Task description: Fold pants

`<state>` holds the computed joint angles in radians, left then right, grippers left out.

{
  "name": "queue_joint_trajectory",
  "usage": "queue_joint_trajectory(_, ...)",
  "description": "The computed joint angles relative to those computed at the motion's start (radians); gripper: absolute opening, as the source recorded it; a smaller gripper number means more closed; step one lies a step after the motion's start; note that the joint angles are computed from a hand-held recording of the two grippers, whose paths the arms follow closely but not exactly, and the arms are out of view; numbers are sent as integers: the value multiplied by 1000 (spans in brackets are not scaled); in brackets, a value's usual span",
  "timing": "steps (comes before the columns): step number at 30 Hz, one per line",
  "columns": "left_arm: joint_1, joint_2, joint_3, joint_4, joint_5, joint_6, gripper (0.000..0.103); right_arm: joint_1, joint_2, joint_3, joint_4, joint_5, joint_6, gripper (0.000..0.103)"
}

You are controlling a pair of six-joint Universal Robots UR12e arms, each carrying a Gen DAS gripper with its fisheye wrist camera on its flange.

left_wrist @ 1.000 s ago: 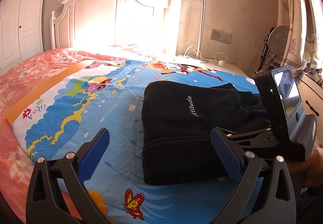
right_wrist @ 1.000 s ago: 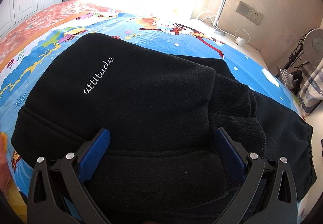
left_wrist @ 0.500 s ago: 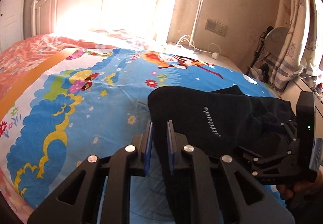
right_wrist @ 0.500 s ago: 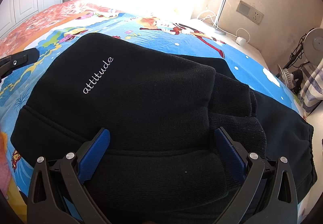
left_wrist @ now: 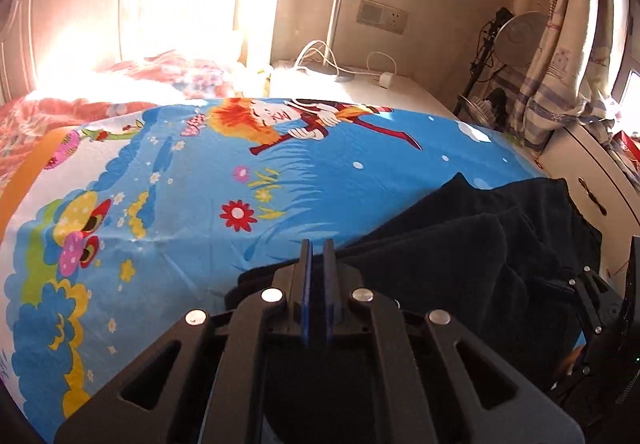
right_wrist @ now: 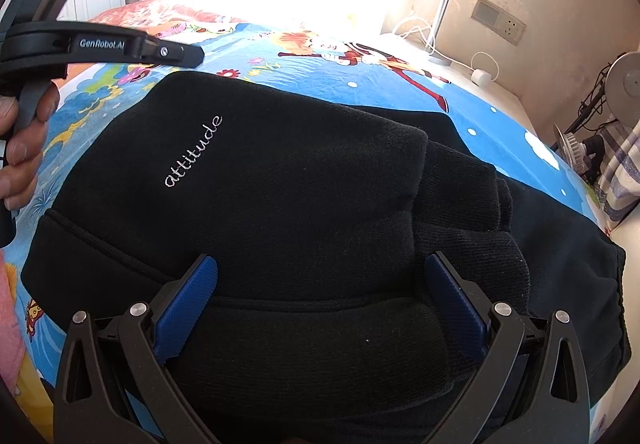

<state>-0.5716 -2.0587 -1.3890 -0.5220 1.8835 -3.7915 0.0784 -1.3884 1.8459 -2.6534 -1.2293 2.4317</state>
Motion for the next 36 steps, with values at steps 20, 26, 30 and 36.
queue_joint_trajectory(20, -107, -55, 83, 1, 209, -264, 17, -13, 136, -272, 204, -47, 137, 97)
queue_joint_trajectory(26, -172, -132, 169, 30, 229, -202, 31, -36, 183, -307, 287, 1, 146, 95)
queue_joint_trajectory(30, -197, -193, 244, 69, 179, -110, 40, -40, 189, -319, 320, 22, 161, 95)
queue_joint_trajectory(36, -211, -242, 298, -23, 200, -93, 36, -77, 149, -325, 352, 95, 170, 96)
